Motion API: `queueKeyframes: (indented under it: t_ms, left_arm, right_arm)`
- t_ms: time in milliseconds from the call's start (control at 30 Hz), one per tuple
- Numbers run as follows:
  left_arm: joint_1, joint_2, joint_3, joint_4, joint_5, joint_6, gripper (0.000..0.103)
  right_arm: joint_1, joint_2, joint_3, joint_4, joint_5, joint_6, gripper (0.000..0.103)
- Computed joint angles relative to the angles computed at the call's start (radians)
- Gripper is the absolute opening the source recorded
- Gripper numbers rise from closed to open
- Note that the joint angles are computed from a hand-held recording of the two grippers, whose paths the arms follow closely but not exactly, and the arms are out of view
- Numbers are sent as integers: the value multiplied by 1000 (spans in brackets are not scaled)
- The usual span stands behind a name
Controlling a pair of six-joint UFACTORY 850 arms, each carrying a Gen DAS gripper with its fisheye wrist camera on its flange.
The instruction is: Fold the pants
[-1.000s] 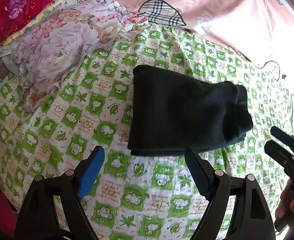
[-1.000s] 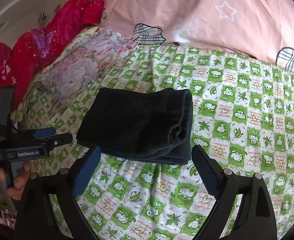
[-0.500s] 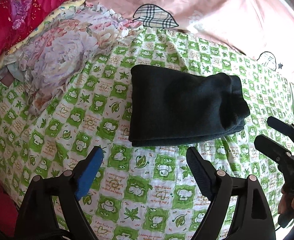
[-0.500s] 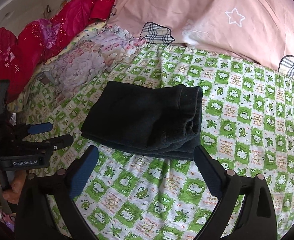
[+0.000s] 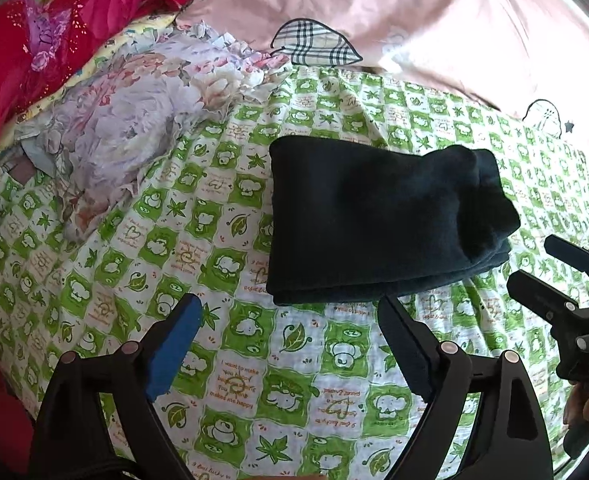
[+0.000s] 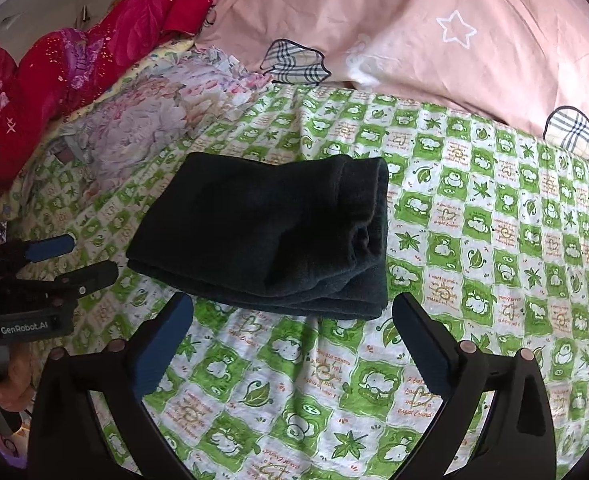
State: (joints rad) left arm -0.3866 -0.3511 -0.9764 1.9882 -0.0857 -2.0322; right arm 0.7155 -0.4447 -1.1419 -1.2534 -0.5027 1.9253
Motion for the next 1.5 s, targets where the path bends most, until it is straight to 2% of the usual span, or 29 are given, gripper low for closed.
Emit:
queueKeyframes:
  t_ms: [200,300,600,867,1500]
  left_arm:
    - [-1,-14,-5,4,-4,9,92]
    - [1,-15,-5,93,-8,-74,94]
    - [3,-19,-7,213,-25,-188,97]
    - [5,-26,-15,191,-27,-163,98]
    - [5,-28,-22,238,-40,-213,98]
  right_arm:
    - [-4,-16,-11,12,14,-11,100]
    - [-1,-19,-14,-5,11,1,100]
    - [-3,-28,-22,-2,15,-8,100]
    - [-3,-36,-34,-12,17,-3,100]
    - [-7,-35,-34,-44,19,26,100]
